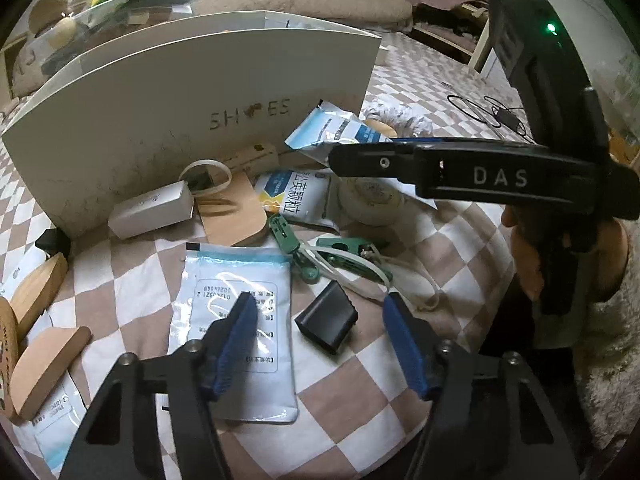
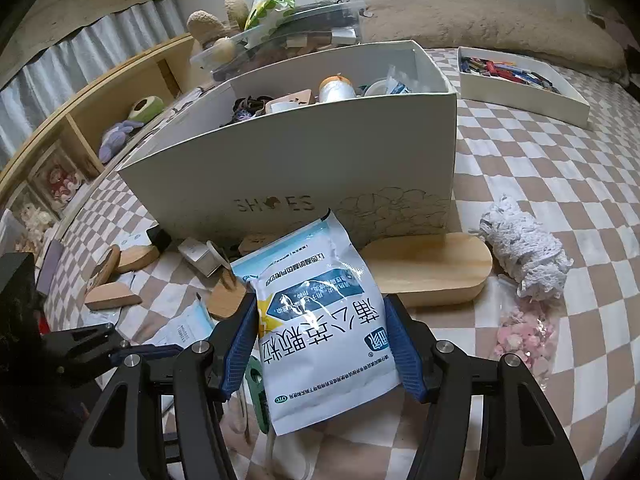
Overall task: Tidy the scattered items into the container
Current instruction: 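Grasp the blue-printed medicine bag with the right tool while the left tool grasps a black item, then lift both held items and carry them over the white box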
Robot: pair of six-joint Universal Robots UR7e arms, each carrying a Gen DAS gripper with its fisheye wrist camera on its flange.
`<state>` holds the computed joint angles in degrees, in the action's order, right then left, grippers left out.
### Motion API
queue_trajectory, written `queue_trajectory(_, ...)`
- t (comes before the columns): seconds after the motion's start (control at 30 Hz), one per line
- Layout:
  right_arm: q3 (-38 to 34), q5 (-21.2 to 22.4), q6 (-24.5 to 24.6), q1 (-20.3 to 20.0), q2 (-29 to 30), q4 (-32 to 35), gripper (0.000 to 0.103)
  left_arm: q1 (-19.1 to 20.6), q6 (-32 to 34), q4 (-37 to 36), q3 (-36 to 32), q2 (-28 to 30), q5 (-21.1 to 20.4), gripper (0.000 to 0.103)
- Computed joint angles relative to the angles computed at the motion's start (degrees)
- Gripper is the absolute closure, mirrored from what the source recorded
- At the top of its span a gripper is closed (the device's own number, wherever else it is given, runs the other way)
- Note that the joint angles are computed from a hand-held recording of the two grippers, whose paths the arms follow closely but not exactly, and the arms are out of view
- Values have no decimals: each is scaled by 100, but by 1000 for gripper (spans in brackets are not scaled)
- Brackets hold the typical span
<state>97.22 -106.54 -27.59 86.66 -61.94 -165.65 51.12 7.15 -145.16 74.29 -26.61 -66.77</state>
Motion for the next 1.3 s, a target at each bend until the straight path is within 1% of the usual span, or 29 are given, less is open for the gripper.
queue_trajectory(0.03, -4, 12, 26, -6, -2, 16, 40, 6, -4, 24, -8, 0, -51, 52)
queue_trajectory(0.07, -3, 27, 44, -14, -7, 26, 40, 22, 4, 53, -22, 3, -85, 54)
queue_trajectory(0.13, -6, 30, 75, -20, -7, 38, 40, -10, 98, 4, 10, 29, 44, 63)
queue_trajectory(0.17, -6, 30, 82, -22, -7, 43, 40, -25, 167, -8, 17, 43, 103, 65)
queue_trajectory(0.23, -4, 29, 87, -23, -5, 50, 40, -34, 244, 28, 17, 55, 69, 72)
queue_trajectory(0.3, 0, -7, 86, -17, 3, 20, 40, -31, 217, 185, -21, 73, 12, 72)
queue_trajectory(0.37, -4, -21, 78, -14, 13, 29, 40, -42, 235, 186, -22, 86, 50, 72)
queue_trajectory(0.5, -2, -54, 44, 7, 31, 46, 40, -4, 144, 230, -92, 101, -45, 72)
queue_trajectory(0.6, 6, -59, 52, 18, 23, 54, 40, -14, 113, 178, -78, 91, -36, 72)
queue_trajectory(0.73, 14, 13, 191, 8, -6, 125, 40, 8, -95, 286, -143, 69, -49, 72)
queue_trajectory(0.87, 94, 87, 304, 36, -84, 113, 40, 21, -217, 132, -68, -28, -93, 72)
queue_trajectory(0.93, 168, 126, 330, 58, -134, 35, 40, 34, -236, -11, 19, -101, -66, 72)
queue_trajectory(1.07, 280, 199, 386, 94, -208, -70, 40, 70, -311, -126, -111, -86, -6, 72)
queue_trajectory(1.17, 339, 285, 426, 111, -263, -104, 40, 82, -308, -320, -24, -178, 43, 72)
queue_trajectory(1.3, 358, 418, 467, 141, -314, -71, 40, 52, -255, -612, 98, -296, 295, 72)
